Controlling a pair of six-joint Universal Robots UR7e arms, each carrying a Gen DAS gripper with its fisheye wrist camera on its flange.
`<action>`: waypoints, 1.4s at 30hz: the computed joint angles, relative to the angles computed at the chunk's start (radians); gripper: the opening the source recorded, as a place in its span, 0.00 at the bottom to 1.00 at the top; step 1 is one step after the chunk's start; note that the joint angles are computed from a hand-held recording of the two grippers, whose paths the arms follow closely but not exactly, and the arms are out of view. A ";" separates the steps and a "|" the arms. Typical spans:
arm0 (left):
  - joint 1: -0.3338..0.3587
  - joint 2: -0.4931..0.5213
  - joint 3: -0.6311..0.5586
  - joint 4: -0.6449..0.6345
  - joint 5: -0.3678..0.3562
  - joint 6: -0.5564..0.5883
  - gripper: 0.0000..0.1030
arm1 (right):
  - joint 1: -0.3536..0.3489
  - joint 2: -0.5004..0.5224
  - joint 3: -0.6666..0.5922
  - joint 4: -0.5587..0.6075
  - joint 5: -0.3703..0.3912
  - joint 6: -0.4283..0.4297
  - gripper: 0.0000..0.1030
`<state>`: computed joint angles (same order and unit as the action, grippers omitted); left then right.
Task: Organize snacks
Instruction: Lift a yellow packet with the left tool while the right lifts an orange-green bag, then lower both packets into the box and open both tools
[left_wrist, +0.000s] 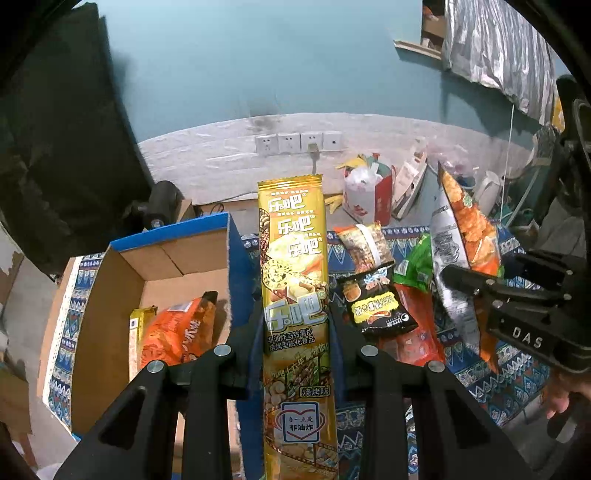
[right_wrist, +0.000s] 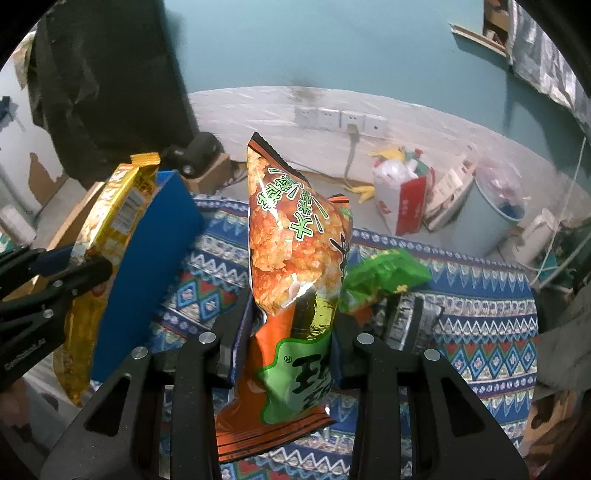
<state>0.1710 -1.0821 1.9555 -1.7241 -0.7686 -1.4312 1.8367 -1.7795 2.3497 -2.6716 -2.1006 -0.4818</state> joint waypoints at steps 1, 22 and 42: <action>-0.001 -0.005 0.001 0.004 0.001 -0.003 0.30 | 0.005 0.004 -0.001 -0.001 0.001 0.001 0.33; -0.018 -0.200 0.095 0.181 0.011 -0.222 0.30 | 0.138 0.146 -0.029 -0.022 0.020 0.067 0.33; 0.052 -0.377 0.225 0.279 -0.032 -0.361 0.30 | 0.230 0.333 -0.062 -0.071 0.017 0.112 0.33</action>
<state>0.2233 -1.4596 2.1800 -1.4456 -0.8002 -1.7925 2.0670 -1.4468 2.2879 -2.7430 -2.0833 -0.3693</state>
